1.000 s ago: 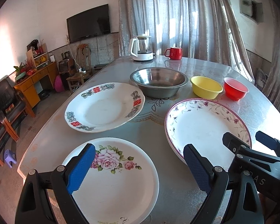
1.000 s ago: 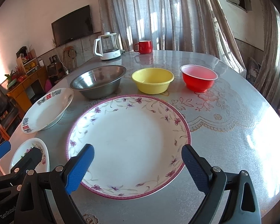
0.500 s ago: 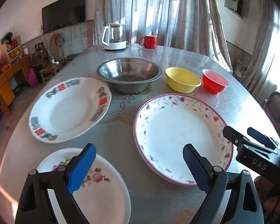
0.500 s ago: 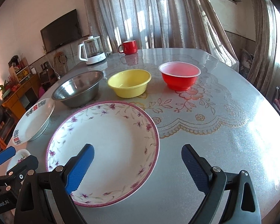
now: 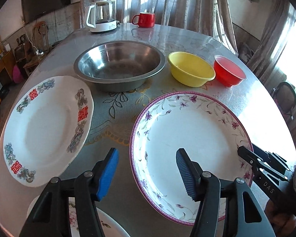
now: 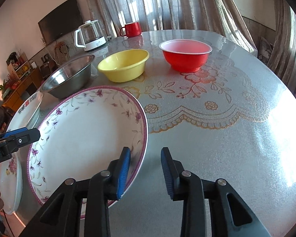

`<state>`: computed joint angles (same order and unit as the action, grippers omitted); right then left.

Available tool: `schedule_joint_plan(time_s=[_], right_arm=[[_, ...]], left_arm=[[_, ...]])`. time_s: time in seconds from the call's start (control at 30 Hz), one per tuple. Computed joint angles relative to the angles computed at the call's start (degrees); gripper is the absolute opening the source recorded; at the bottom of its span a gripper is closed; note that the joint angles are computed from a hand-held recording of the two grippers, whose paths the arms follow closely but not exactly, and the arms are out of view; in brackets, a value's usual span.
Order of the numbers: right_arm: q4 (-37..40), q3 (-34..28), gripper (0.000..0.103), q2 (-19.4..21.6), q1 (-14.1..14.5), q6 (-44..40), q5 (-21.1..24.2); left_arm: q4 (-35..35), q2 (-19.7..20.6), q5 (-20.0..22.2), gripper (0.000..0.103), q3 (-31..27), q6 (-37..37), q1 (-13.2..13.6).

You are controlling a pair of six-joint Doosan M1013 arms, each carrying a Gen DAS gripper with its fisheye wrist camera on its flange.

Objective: Organize plates and bowls

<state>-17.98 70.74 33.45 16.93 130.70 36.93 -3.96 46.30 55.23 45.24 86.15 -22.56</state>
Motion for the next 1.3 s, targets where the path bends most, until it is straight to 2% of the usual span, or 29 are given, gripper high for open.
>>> schedule_joint_plan(time_s=[0.07, 0.13, 0.2, 0.27, 0.3, 0.33, 0.37, 0.47, 0.57, 0.73, 0.83, 1.0, 1.2, 1.3], right_arm=[[0.6, -0.1, 0.032, 0.1, 0.0, -1.1, -0.2], [1.1, 0.0, 0.032, 0.1, 0.0, -2.1, -0.7], [1.2, -0.1, 0.032, 0.2, 0.0, -3.0, -0.8], [1.5, -0.1, 0.032, 0.2, 0.0, -3.7, -0.9], [1.7, -0.1, 0.032, 0.2, -0.1, -4.1, -1.0], [1.9, 0.0, 0.032, 0.2, -0.1, -4.5, -1.1], [2.2, 0.0, 0.032, 0.2, -0.1, -5.0, -1.3], [4.2, 0.1, 0.034, 0.1, -0.4, -7.0, -1.8], [10.3, 0.4, 0.033, -0.1, -1.0, -12.5, -3.3], [15.2, 1.3, 0.033, -0.8, -2.4, -13.0, -3.8], [12.0, 2.0, 0.033, -1.4, -2.7, -9.8, -3.6], [11.4, 3.0, 0.033, -2.3, -3.7, -8.2, -4.4], [9.3, 2.8, 0.033, -1.9, -4.4, -4.4, -2.7], [5.1, 2.0, 0.033, -1.5, -3.9, -1.9, -1.0]], left_arm=[[-2.3, 1.0, 2.2, 0.06, -1.7, 0.9, 0.5], [-4.6, 1.8, 4.0, 0.051, -3.1, 1.7, 1.0], [-6.4, 2.5, 5.5, 0.051, -4.5, 3.1, 1.2], [-5.4, 3.3, 6.6, 0.051, -5.7, 2.6, 1.2], [-5.3, 3.9, 7.6, 0.049, -6.6, 2.6, 1.2], [-6.4, 4.6, 9.2, 0.039, -7.6, 2.9, 1.3], [-6.8, 5.0, 10.3, 0.038, -8.3, 2.6, 1.4], [-3.1, 4.5, 8.8, 0.036, -7.0, 2.7, 0.5], [-0.4, 4.0, 7.7, 0.036, -6.0, 1.6, -0.2], [-3.3, 3.4, 7.4, 0.036, -5.2, 4.1, -0.5], [-3.3, 3.3, 6.9, 0.036, -4.7, 4.5, -1.3], [-2.8, 3.8, 6.7, 0.036, -5.7, 4.1, -2.3], [-3.1, 4.4, 6.4, 0.036, -6.8, 4.8, -2.9], [-2.7, 4.7, 6.2, 0.036, -7.3, 4.2, -3.2]])
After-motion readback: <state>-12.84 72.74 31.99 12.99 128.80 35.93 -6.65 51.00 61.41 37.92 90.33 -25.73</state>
